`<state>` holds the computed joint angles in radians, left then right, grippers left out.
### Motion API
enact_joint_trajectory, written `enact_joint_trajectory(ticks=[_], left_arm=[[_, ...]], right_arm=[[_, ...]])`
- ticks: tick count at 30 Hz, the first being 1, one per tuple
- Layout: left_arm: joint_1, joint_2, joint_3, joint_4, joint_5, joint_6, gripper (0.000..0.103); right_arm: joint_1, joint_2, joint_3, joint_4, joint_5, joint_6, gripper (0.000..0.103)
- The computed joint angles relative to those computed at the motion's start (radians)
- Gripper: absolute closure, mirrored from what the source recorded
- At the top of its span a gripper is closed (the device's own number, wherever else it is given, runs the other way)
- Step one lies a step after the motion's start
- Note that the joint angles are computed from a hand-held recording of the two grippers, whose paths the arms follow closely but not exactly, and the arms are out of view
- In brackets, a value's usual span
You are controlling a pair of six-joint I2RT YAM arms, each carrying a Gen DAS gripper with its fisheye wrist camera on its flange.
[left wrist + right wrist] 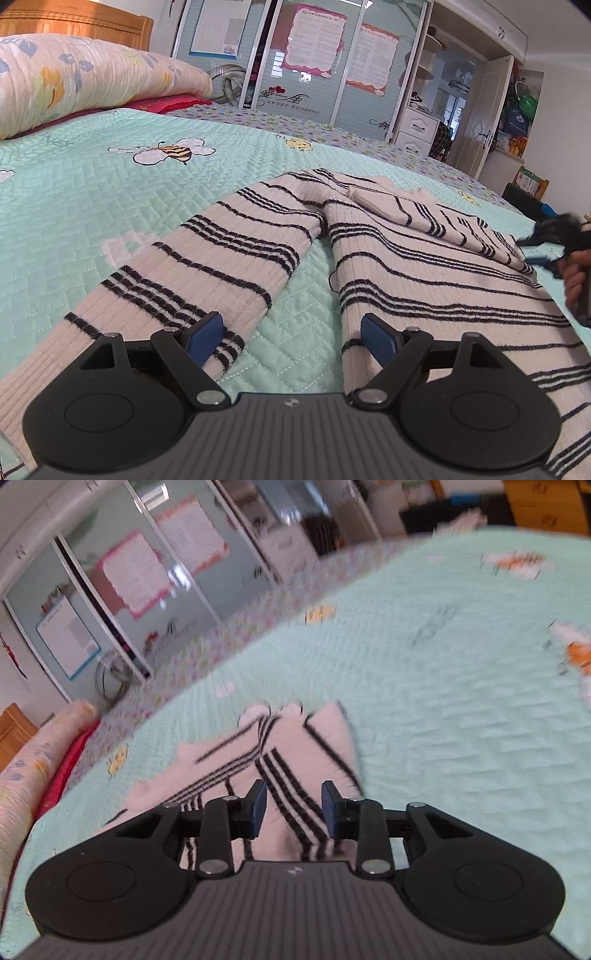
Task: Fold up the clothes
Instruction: 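Release the cuff with the right gripper, laying the sleeve across the body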
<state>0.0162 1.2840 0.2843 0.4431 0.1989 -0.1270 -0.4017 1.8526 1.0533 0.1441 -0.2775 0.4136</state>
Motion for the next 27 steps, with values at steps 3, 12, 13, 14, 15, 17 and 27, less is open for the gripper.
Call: enact_joint_trajectory(ticks=[3,12,13,14,15,17,27], left_arm=[[-0.004,0.003,0.000,0.004,-0.002,0.002,0.017],[-0.006,0.008,-0.003,0.012,0.003,0.000,0.014],[-0.005,0.009,-0.004,0.014,0.006,-0.001,0.014],[-0.003,0.011,-0.004,0.016,0.009,-0.002,0.014],[-0.002,0.013,-0.002,0.015,0.010,-0.003,0.014],[-0.007,0.020,0.003,0.014,0.008,-0.001,0.012],[-0.028,0.016,0.007,0.005,-0.019,0.010,0.010]], right_arm=[[0.005,0.077,0.057,-0.012,0.117,-0.073,0.067],[0.012,0.208,0.269,-0.082,0.086,0.052,0.055],[0.011,0.247,0.318,-0.108,0.110,0.041,0.056],[0.007,0.267,0.344,-0.110,0.128,0.038,0.056],[0.001,0.266,0.349,-0.100,0.131,0.055,0.055],[-0.016,0.237,0.315,-0.041,0.093,0.108,0.055],[0.014,0.130,0.206,-0.050,0.085,0.004,0.091]])
